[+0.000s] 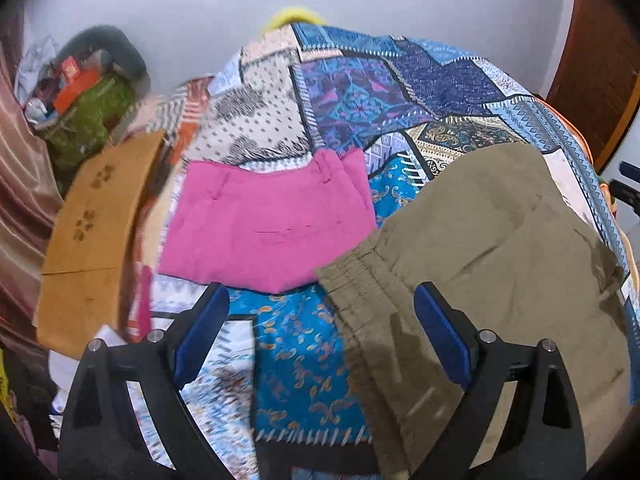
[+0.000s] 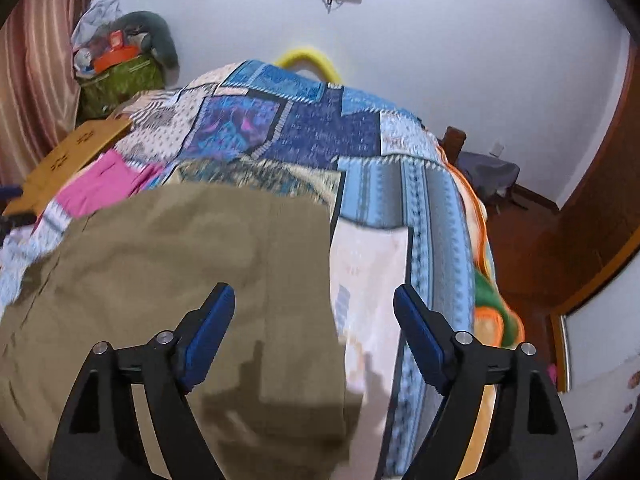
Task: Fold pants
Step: 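Grasp the pant leg hem with the right tool and lift it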
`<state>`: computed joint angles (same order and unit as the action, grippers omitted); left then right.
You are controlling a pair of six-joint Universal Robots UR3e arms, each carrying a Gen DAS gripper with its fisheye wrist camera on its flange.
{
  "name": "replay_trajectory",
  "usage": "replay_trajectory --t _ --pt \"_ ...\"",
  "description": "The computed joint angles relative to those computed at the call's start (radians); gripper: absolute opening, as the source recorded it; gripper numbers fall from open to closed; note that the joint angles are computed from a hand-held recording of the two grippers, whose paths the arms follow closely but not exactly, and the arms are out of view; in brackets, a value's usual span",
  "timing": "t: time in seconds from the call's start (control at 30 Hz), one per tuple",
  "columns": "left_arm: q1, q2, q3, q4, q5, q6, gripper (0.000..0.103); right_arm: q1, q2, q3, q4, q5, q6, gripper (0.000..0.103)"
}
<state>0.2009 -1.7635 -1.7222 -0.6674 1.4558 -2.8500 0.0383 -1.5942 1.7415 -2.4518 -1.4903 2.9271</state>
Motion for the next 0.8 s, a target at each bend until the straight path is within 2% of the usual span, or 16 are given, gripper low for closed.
replay_trajectory --t 0.13,0.3,0.43,0.57,0.67,0.73,0.8 --pt "-0.02 -0.121 0.079 0.002 0.012 -0.017 0.095 0.019 0.195 -0.143 -0.032 -0.029 0.029 0.079" --pt "-0.009 -0.256 0.182 -0.041 -0.006 -0.053 0.095 0.04 0.404 -0.327 0.009 -0.068 0.046 0.079" --pt "0.036 -0.299 0.219 -0.108 -0.118 -0.071 0.091 0.047 0.534 -0.448 0.044 -0.054 0.06 0.077" --pt "0.071 -0.328 0.24 -0.172 -0.219 -0.079 0.078 0.029 0.606 -0.513 0.049 0.023 0.105 0.074" --pt "0.08 -0.327 0.239 -0.194 -0.271 -0.077 0.062 -0.007 0.601 -0.479 0.007 0.12 0.146 0.061" --pt "0.06 -0.313 0.227 -0.169 -0.243 -0.079 0.06 -0.002 0.596 -0.464 -0.02 0.119 0.142 0.034" --pt "0.026 -0.293 0.203 -0.117 -0.182 -0.073 0.056 0.012 0.598 -0.473 -0.025 0.092 0.156 0.016"
